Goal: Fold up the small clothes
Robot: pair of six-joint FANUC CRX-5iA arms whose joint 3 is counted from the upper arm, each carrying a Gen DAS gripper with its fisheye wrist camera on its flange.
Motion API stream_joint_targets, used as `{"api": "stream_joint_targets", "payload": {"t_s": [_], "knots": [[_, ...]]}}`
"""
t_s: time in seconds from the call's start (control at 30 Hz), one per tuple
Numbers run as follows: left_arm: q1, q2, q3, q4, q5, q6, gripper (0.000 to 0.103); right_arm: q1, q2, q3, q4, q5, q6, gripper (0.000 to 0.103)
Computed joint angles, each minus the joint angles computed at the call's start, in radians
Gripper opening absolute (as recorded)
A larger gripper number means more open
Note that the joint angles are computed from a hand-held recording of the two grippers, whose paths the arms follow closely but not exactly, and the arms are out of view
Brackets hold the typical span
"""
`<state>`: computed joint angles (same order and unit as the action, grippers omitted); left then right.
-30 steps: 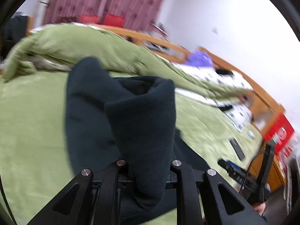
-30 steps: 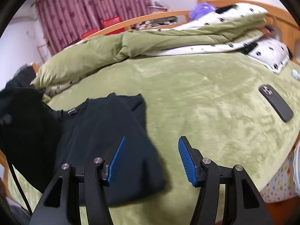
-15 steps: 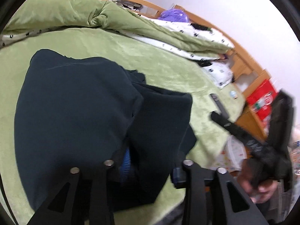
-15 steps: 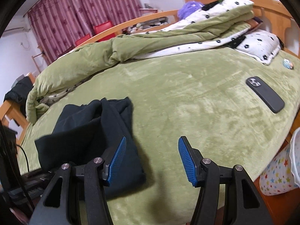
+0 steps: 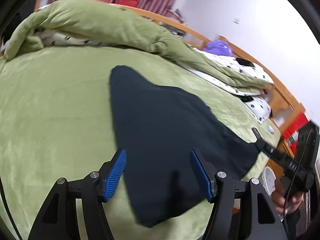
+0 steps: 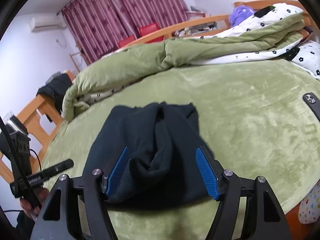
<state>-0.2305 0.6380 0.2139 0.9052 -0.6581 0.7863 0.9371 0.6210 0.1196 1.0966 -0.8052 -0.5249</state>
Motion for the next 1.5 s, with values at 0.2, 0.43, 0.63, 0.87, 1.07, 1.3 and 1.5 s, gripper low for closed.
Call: {"api": "stream_joint_targets", "payload": {"t_s": [0.2, 0.43, 0.63, 0.87, 1.07, 1.3, 1.5], "knots": [[0.005, 0.011, -0.007, 0.039, 0.002, -0.031, 0.064, -0.018, 0.072, 0.099, -0.179, 0.069, 0.122, 0.069], [0.005, 0.049, 0.060, -0.088, -0.025, 0.056, 0.064, -0.034, 0.131, 0.158, -0.081, 0.080, 0.138, 0.025], [0.010, 0.024, 0.003, 0.040, 0.018, -0.050, 0.064, 0.005, 0.124, 0.156, 0.004, -0.136, 0.175, 0.020], [0.020, 0.051, 0.050, -0.018, -0.013, 0.025, 0.064, 0.009, 0.169, 0.243, -0.243, -0.201, 0.320, 0.033], [0.022, 0.065, 0.069, -0.036, -0.021, 0.041, 0.064, 0.016, 0.125, 0.212, -0.148, -0.286, 0.295, 0.056], [0.024, 0.089, 0.090, -0.017, -0.034, 0.053, 0.064, -0.045, 0.134, 0.251, -0.200, -0.108, 0.484, 0.056], [0.029, 0.108, 0.113, -0.023, -0.048, 0.083, 0.064, -0.103, 0.193, 0.324, -0.424, 0.016, 0.610, 0.011]]}}
